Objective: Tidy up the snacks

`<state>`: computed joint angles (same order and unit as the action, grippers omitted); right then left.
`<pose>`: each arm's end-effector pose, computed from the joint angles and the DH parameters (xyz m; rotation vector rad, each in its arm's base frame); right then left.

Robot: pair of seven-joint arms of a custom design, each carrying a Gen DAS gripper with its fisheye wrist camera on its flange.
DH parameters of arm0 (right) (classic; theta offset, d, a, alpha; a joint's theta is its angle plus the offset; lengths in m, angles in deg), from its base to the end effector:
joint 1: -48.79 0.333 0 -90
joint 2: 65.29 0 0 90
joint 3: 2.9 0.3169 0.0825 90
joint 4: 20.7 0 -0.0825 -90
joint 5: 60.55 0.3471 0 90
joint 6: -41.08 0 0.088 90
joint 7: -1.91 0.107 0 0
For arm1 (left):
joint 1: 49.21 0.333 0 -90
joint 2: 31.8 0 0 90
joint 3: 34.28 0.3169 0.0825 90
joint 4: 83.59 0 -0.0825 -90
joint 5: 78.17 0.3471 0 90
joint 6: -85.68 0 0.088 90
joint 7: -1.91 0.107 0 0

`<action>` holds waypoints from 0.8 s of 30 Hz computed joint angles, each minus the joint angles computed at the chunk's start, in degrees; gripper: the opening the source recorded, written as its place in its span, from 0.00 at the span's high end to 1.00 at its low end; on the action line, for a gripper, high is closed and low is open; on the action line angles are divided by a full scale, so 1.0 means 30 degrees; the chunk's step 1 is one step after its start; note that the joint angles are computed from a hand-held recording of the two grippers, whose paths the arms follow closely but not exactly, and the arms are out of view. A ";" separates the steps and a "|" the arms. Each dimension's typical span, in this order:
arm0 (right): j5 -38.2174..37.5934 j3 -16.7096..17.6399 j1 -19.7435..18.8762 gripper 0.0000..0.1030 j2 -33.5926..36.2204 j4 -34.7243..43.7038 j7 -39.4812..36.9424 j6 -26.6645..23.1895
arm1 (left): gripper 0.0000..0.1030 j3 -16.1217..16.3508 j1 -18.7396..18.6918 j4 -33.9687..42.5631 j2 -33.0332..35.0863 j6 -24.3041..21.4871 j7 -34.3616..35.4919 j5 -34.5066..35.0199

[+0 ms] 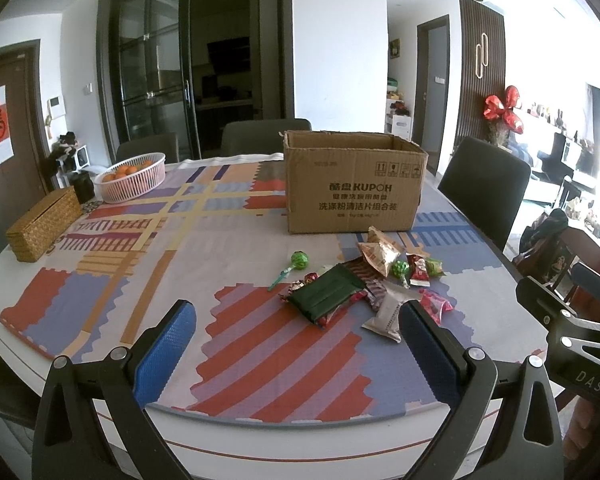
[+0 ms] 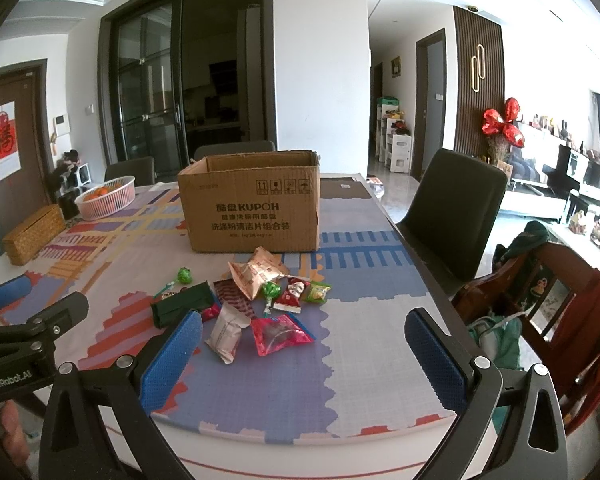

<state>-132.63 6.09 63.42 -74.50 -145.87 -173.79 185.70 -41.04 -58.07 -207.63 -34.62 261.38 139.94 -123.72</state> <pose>0.4573 0.2142 0.5222 -1.3485 1.8674 -1.0570 0.5277 -0.0896 0.5334 -1.3637 1.9466 -1.0191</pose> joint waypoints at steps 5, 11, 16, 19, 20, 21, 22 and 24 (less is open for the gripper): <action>-0.0079 -0.0015 0.0025 0.00 0.0029 0.0000 0.0065 0.0001 | 0.00 -0.0012 -0.0030 -0.0033 -0.0015 0.0020 -0.0006 0.0011; -0.0102 -0.0027 0.0041 0.01 0.0033 -0.0008 0.0086 -0.0009 | 0.00 -0.0013 -0.0028 -0.0053 -0.0026 0.0018 -0.0067 0.0060; -0.0164 -0.0020 0.0031 0.00 0.0051 -0.0008 0.0148 -0.0007 | 0.00 -0.0006 -0.0037 -0.0034 -0.0015 0.0018 -0.0030 0.0040; -0.0166 -0.0025 0.0040 0.00 0.0058 -0.0001 0.0152 -0.0024 | 0.00 0.0001 -0.0030 -0.0042 -0.0031 -0.0010 -0.0053 0.0045; -0.0157 -0.0032 0.0046 0.00 0.0037 -0.0013 0.0140 0.0001 | 0.00 -0.0008 -0.0031 -0.0038 -0.0016 0.0013 -0.0087 0.0081; -0.0159 -0.0033 0.0042 0.00 0.0058 -0.0003 0.0139 -0.0001 | 0.00 -0.0007 -0.0032 -0.0038 -0.0016 0.0013 -0.0087 0.0081; -0.0094 -0.0029 0.0059 0.00 0.0018 -0.0017 0.0079 -0.0020 | 0.00 -0.0007 -0.0032 -0.0038 -0.0016 0.0013 -0.0087 0.0081; -0.0166 -0.0023 0.0042 0.00 0.0062 0.0000 0.0149 -0.0020 | 0.00 -0.0030 -0.0044 -0.0054 -0.0015 0.0003 -0.0136 0.0147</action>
<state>-133.12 6.02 63.54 -74.31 -145.87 -173.34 185.64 -41.13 -58.20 -207.79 -34.66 261.39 139.53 -123.28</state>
